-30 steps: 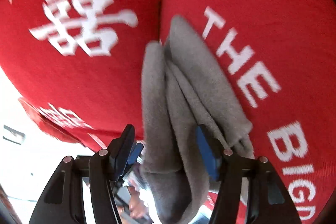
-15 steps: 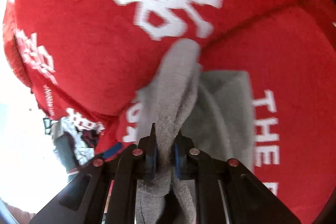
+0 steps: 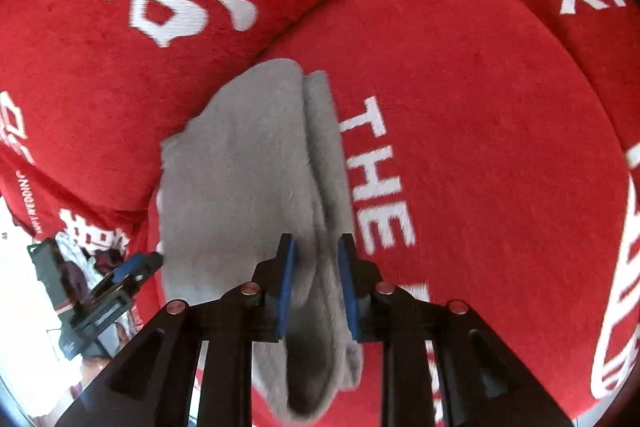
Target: Fold small clothes
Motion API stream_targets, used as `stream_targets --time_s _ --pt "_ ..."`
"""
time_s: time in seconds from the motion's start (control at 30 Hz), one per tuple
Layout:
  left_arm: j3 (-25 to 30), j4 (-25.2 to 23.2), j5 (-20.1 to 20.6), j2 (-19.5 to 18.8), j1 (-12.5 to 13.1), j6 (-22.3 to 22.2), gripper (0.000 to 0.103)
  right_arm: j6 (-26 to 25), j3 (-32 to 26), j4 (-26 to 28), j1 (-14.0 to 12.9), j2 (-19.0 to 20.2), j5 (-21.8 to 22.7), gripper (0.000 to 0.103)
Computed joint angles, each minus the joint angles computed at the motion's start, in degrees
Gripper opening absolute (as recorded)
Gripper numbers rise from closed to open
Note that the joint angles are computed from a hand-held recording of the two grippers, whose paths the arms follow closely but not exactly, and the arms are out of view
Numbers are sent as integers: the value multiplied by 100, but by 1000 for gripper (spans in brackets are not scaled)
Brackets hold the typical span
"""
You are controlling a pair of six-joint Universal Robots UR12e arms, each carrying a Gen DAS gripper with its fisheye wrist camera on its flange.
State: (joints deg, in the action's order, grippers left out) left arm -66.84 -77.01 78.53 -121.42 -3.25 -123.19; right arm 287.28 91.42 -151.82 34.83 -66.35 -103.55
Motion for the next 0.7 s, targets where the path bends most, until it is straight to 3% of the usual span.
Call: stream_targets --time_s 0.03,0.07,0.13,0.17,0.2,0.23,0.27,0.4,0.53,0.7 --pt "47 -184 -14 -2 26 45 76 -19 61 -230 24 -12 -30 51" --pt "45 -250 -26 6 39 67 76 -59 66 -463 39 16 0 59" --pt "42 -441 -88 38 72 139 76 -150 5 -630 35 89 225 59" --pt "1 -452 -97 70 81 173 76 -230 -51 -587 31 119 359 52" --pt "-73 -407 -74 113 81 196 76 -353 -161 -304 30 148 459 35" --pt "-176 -345 -20 155 80 213 76 -444 -290 65 16 176 597 9" --pt "-231 -324 -11 180 88 224 76 -493 -416 509 24 202 699 8" --pt "-584 -124 167 285 140 414 76 -539 -640 1315 103 334 929 6" --pt "-817 16 429 389 179 560 76 -449 -577 1239 130 286 921 6" --pt "-524 -218 214 322 236 49 76 53 -323 1111 174 57 552 13"
